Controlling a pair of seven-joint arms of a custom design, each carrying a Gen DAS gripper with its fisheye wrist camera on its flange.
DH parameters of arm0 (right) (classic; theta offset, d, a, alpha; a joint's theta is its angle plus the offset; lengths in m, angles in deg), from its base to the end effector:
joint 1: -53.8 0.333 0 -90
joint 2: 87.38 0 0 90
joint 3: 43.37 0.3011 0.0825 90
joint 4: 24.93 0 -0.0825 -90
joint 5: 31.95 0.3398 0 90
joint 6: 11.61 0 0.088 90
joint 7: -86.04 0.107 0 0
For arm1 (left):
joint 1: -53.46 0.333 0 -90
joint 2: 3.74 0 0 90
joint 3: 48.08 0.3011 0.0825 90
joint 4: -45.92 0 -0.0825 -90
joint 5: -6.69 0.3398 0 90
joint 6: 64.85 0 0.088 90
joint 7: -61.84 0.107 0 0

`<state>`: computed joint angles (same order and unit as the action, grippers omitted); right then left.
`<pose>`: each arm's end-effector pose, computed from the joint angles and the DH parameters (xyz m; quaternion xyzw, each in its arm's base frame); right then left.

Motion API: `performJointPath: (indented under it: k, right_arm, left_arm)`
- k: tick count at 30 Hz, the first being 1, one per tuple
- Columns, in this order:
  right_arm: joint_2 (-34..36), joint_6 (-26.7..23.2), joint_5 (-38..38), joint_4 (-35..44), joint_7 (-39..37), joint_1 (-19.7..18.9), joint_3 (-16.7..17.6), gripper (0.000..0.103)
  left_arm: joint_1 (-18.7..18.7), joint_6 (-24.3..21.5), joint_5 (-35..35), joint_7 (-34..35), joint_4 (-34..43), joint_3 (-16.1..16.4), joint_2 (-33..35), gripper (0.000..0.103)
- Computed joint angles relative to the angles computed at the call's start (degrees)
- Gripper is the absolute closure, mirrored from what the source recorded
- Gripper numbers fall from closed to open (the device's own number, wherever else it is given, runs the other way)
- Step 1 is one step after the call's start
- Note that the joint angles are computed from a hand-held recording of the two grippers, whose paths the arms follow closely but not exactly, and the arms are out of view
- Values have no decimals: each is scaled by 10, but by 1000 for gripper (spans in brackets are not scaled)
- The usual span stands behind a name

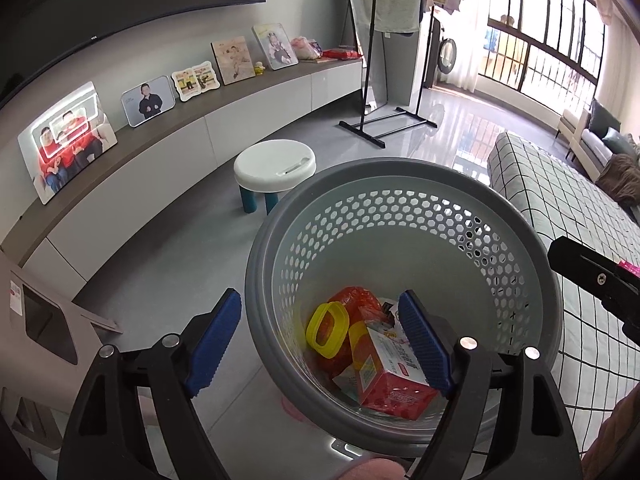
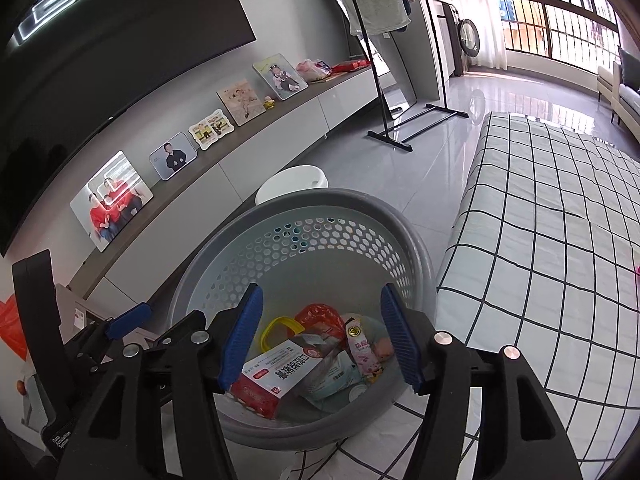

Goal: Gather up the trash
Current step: 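Move both grippers back over the mattress toward the pink shuttlecock and dart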

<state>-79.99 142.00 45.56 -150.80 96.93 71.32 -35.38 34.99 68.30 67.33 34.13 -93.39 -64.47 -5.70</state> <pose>0.4896 0.1986 0.3607 -0.8218 0.4029 -0.0086 0.4028 0.3779 -0.2442 0.3353 -0.8369 0.4115 -0.1575 0.3247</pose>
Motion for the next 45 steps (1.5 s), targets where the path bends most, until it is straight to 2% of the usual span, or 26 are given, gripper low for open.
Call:
performJointPath:
  k: [11, 18, 24, 28, 31, 37, 45]
  right_arm:
    - [-11, 3, -3, -11, -8, -2, -5, 44]
    - [-19, 8, 10, -17, -23, -11, -13, 44]
    - [-28, 29, 48, -27, -61, -20, -24, 43]
    - [-28, 60, 82, -29, -93, -27, -30, 39]
    - [-24, 77, 98, -26, -106, -37, -39, 35]
    - [-7, 104, 124, -12, -126, -67, -57, 34]
    - [28, 120, 113, 16, -118, -117, -73, 34]
  left_arm:
    - [-8, -12, 5, 0, 9, -4, 4, 24]
    - [-14, -9, 20, -5, 16, -6, 5, 20]
    - [-21, -3, 39, -9, 32, -8, 14, 17]
    - [-26, 12, 62, -24, 42, -8, 18, 15]
    - [-33, 11, 77, -29, 58, -10, 29, 13]
    - [-51, 12, 102, -26, 94, -8, 56, 11]
    - [-73, 38, 130, -16, 158, 4, 108, 10]
